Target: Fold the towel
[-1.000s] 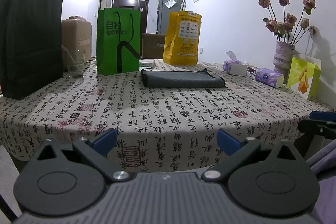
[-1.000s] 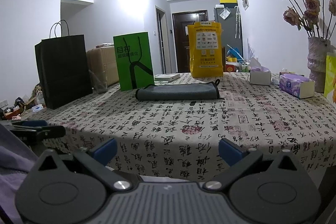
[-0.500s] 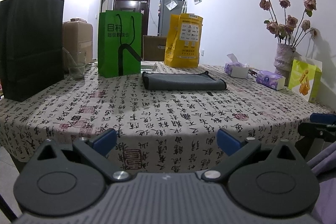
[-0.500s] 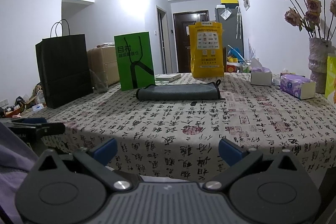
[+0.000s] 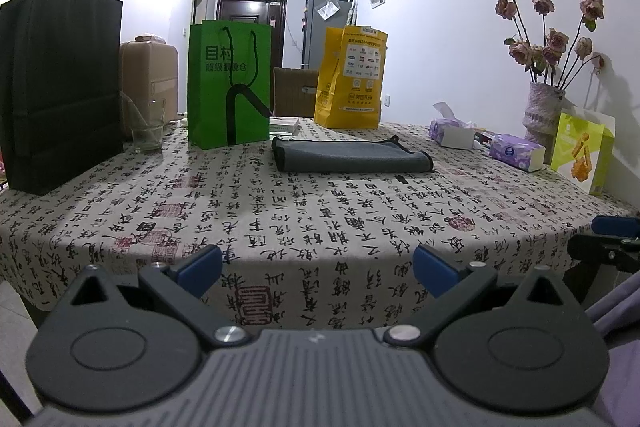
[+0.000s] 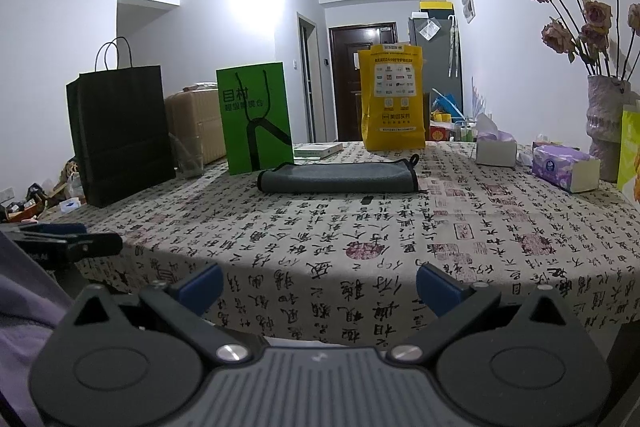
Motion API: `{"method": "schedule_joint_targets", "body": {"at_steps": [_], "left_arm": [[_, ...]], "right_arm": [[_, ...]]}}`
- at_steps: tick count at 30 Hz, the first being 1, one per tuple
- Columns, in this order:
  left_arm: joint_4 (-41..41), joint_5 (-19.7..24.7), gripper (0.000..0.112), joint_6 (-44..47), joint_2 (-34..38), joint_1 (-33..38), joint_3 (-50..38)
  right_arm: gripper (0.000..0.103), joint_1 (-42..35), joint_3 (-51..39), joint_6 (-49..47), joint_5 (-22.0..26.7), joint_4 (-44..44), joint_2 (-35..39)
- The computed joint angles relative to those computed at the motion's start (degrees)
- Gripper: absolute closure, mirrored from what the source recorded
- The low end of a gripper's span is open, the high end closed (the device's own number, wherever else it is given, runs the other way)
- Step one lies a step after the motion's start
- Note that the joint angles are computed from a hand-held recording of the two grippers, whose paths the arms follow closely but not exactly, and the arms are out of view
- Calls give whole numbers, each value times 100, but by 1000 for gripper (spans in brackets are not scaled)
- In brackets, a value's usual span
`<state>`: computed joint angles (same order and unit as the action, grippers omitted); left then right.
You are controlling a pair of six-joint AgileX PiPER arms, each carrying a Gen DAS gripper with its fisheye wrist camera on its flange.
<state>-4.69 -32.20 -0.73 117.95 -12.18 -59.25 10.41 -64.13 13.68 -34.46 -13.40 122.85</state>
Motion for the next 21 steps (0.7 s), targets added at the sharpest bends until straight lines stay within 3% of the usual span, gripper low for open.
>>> {"method": "schedule_joint_targets", "body": {"at_steps": [21], "left_arm": [[14, 51, 9, 8, 31, 2, -39]], "right_arm": [[0, 23, -33, -42, -17, 75, 43]]}}
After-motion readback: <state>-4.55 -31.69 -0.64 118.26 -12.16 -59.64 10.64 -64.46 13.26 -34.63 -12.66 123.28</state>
